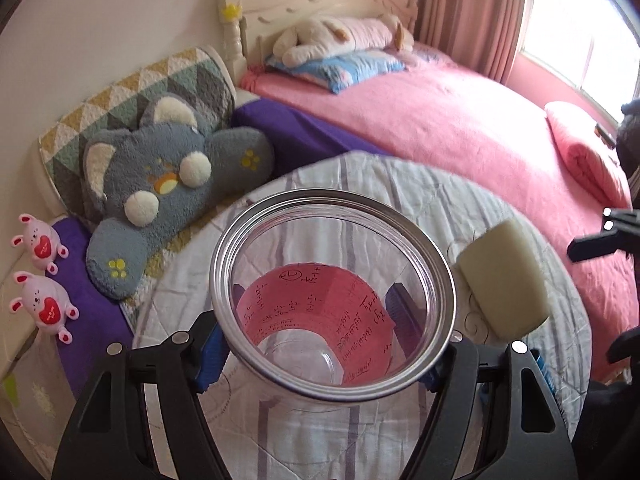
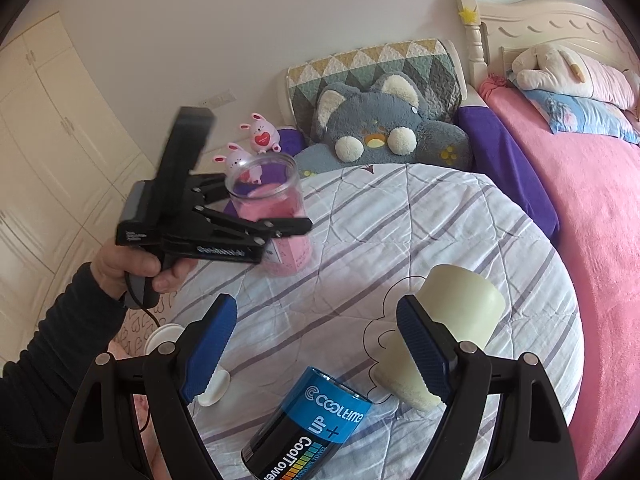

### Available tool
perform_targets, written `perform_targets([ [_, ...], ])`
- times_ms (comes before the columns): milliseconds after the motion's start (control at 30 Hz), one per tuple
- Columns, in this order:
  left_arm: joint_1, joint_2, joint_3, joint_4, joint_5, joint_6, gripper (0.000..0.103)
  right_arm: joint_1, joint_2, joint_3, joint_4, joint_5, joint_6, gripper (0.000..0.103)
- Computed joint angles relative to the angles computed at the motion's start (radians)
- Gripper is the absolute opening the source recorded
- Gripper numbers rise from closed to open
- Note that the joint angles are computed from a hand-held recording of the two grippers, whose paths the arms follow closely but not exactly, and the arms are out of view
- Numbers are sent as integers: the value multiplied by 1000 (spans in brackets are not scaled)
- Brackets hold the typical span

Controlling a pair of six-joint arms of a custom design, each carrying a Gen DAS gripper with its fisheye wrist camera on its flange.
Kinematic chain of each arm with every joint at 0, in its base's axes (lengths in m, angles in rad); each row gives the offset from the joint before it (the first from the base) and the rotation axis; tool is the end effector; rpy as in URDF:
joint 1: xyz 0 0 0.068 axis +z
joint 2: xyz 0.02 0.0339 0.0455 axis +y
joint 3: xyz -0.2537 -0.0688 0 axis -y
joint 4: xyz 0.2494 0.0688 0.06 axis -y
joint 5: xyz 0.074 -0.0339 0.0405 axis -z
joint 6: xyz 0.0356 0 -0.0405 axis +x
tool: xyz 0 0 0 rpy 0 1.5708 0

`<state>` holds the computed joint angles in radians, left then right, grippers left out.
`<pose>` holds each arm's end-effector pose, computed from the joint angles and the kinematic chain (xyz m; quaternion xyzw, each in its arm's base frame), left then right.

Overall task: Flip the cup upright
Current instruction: 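Lower the upright jar onto the table and open the left gripper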

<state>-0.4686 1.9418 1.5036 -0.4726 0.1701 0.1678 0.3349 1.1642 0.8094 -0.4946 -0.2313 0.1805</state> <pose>0.3811 -0.1997 0.2123 0.3211 0.8867 -0.1278 0.3072 0.2298 0.0886 0.2346 -0.1123 0.9235 0.1937 0.3115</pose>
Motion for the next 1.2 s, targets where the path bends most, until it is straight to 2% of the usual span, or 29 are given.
perform_targets([
  [167,31,48,23,72,59,-27,74,26,7,-8,15,18,19,83],
  [300,31,98,-10,122,40,-1,74,53,32,-3,19,31,29,83],
  [333,30,75,-67,186,27,9,73,58,34,-2,17,34,29,83],
  [467,47,33,-130,232,56,18,73,67,53,12,18,46,30,83],
  [633,41,-9,-214,309,39,48,73,84,68,17,27,51,41,83],
  [867,32,-29,-248,331,16,66,74,108,73,24,21,73,52,83],
  [900,34,-32,-252,332,17,68,75,110,71,24,19,75,54,83],
  [1033,42,-55,-278,340,25,81,93,119,69,26,22,84,59,83],
  [1200,49,-93,-307,351,24,99,98,125,65,32,18,86,66,83],
])
